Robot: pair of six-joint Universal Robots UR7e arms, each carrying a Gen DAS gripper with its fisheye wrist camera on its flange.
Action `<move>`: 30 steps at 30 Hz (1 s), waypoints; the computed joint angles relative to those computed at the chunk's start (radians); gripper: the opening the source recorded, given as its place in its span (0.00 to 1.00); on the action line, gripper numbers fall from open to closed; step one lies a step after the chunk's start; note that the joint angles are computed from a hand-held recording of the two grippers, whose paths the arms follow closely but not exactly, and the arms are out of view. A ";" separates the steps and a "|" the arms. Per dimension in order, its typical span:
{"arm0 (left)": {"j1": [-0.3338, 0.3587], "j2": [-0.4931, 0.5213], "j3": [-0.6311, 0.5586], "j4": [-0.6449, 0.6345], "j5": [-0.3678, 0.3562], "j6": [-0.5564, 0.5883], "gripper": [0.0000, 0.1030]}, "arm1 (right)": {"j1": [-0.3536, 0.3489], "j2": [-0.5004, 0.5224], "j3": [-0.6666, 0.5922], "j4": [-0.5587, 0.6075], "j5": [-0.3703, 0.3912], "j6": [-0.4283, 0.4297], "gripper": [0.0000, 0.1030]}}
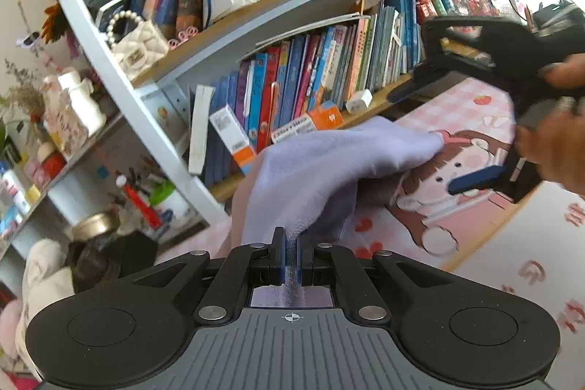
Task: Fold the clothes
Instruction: 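Grasp the sweater with the right gripper while the left gripper lifts it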
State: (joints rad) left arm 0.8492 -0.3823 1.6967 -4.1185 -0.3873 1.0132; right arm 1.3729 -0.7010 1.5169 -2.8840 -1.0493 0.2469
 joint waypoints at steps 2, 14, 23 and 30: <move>-0.013 -0.003 0.023 -0.001 0.021 -0.026 0.04 | 0.001 0.010 -0.008 0.000 -0.009 0.026 0.98; -0.065 -0.009 0.051 -0.088 0.042 0.013 0.04 | 0.013 0.079 -0.087 0.068 -0.109 0.080 0.42; -0.106 -0.091 0.106 -0.118 -0.324 0.018 0.04 | 0.010 0.025 -0.112 -0.166 0.118 0.004 0.09; -0.099 -0.175 0.126 -0.097 -0.803 -0.109 0.04 | 0.094 -0.084 -0.243 -0.241 0.249 -0.304 0.09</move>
